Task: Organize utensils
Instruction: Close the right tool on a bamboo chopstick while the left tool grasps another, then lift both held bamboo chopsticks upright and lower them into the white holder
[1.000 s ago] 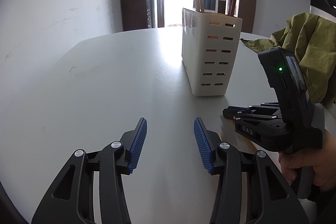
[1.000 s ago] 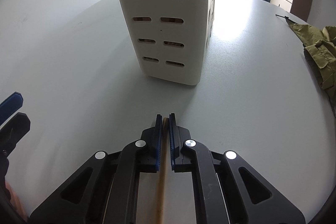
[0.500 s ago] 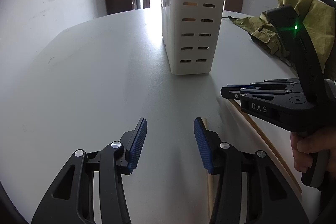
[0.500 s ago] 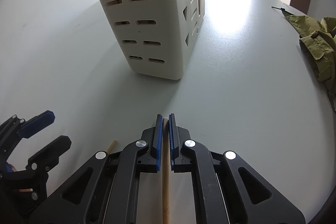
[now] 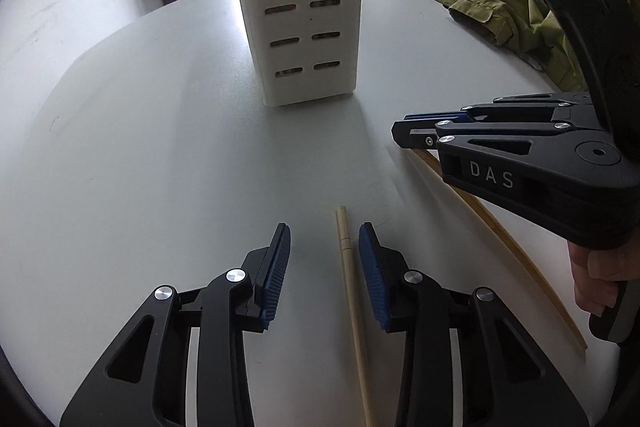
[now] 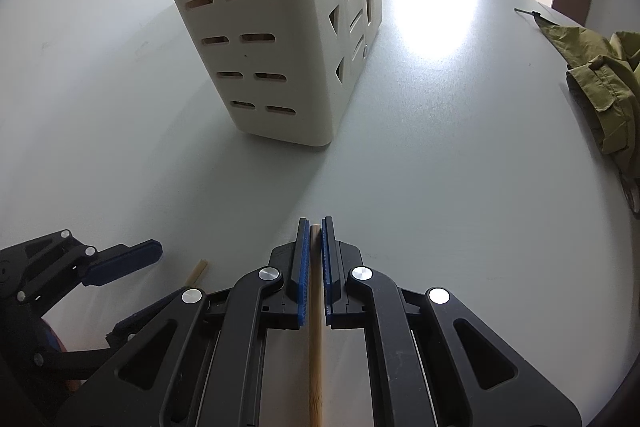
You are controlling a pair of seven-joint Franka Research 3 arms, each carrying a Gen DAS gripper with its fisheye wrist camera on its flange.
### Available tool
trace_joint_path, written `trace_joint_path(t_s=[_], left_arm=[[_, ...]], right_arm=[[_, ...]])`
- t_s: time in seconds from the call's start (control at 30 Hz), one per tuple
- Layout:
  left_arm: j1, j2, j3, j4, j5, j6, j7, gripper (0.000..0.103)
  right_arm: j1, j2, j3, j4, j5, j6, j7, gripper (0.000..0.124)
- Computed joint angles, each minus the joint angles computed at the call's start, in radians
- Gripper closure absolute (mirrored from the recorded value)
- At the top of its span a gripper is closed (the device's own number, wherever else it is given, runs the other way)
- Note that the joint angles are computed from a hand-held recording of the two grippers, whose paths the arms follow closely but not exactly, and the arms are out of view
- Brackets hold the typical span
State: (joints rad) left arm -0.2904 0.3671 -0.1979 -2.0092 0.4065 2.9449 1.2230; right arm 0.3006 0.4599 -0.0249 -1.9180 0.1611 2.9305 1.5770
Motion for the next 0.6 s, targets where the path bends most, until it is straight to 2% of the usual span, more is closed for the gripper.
trace_joint_path(t_s=[0.1,0.2,0.23,0.3,0.37,0.43,0.5,0.6], left_arm=[[0.001,0.006,-0.004,0.013,0.005,-0.012,0.013,0.073],[0.028,0.018,-0.042,0.036,-0.037,-0.043,0.067,0.086],[0.028,0.021,-0.042,0.046,-0.041,-0.056,0.079,0.092],[0.025,0.025,-0.043,0.059,-0.045,-0.074,0.101,0.097],[0.022,0.028,-0.041,0.067,-0.051,-0.081,0.113,0.098],[-0.021,0.027,0.015,0.064,-0.005,-0.049,0.043,0.099],[-0.013,0.025,0.01,0.062,-0.001,-0.043,0.042,0.099],[-0.021,0.0,0.032,0.049,0.029,0.003,0.002,0.099]], right_arm=[[-0.007,0.005,0.005,0.006,0.004,-0.003,-0.01,0.117],[-0.009,0.006,0.006,0.006,0.006,-0.004,-0.016,0.117],[-0.009,0.007,0.006,0.007,0.007,-0.003,-0.017,0.117],[-0.009,0.008,0.005,0.008,0.008,-0.003,-0.019,0.117],[-0.004,0.01,0.0,0.009,0.005,-0.002,-0.015,0.117],[0.001,0.011,-0.004,0.008,0.001,0.003,-0.012,0.117],[0.006,0.007,-0.007,0.004,-0.002,0.013,-0.009,0.117],[0.013,-0.014,-0.009,-0.016,-0.004,0.041,-0.005,0.117]])
